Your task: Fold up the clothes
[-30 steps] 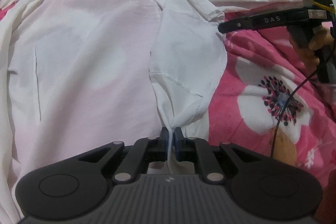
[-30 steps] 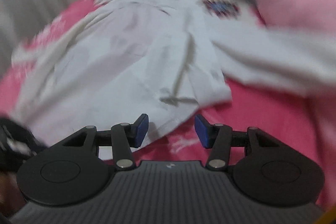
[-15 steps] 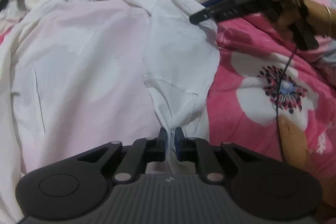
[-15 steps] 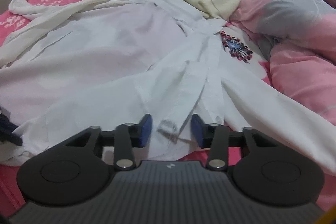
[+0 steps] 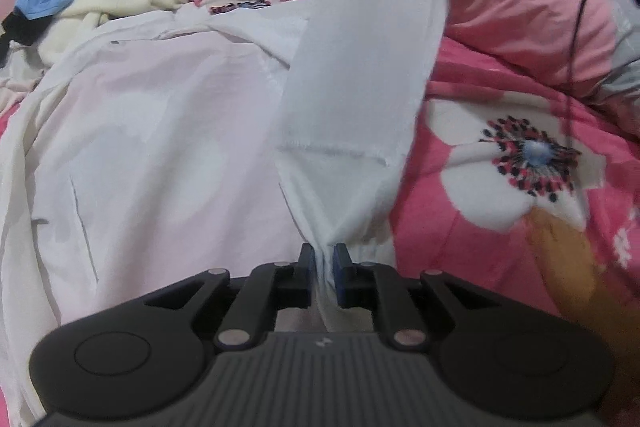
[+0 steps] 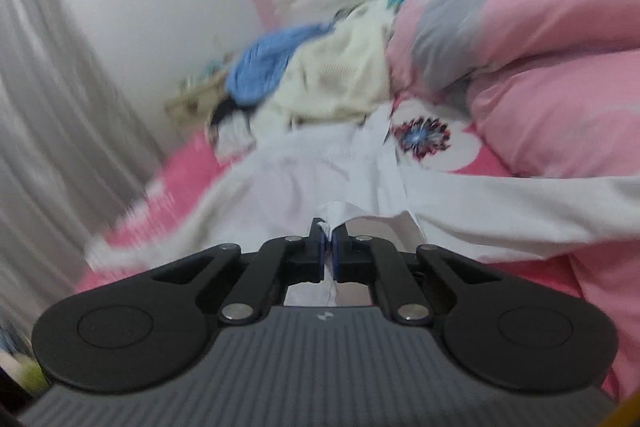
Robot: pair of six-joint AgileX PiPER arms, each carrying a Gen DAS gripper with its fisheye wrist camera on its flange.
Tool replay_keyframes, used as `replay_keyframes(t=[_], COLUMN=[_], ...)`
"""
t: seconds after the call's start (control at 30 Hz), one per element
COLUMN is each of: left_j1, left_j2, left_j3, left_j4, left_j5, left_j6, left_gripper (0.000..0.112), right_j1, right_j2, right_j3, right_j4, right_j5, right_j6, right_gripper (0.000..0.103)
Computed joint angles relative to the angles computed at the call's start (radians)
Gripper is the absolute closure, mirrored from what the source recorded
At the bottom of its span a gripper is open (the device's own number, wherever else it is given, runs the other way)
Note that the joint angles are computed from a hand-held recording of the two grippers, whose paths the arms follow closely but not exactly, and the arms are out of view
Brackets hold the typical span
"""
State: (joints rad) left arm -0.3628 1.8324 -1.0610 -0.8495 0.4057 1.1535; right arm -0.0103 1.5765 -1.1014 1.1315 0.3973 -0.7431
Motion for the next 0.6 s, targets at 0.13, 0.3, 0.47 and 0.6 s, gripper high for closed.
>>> replay_keyframes(t=[0.13, 0.3, 0.47, 0.6], left_j1=[0.036, 0.073, 0.065, 0.037], left_j2=[-0.025, -0.029, -0.004, 0.030], left_j3=[0.002, -0.026, -0.059, -0.071], left_j4=[-0.107, -0.117, -0.049, 0.029], left_j5=[0.104, 0.282, 0.386, 0.402], left_j6=[0.144, 0.185, 0.173, 0.143], left_gripper=[0.106, 0.107, 0.106, 0.103], right_j1=[-0.092, -0.140, -0.157, -0.134], right_j2=[-0.134, -0.258, -0.312, -0.325], right_j3=[0.036, 0.078, 0.131, 0.193], right_j4=[-0.123, -0.504, -0.792, -0.960], right_j5=[0.086, 0.149, 0.262, 0.361], right_j6=[0.261, 0.662, 0.931, 1.080], right_gripper=[0.101, 0.101, 0.101, 0.101])
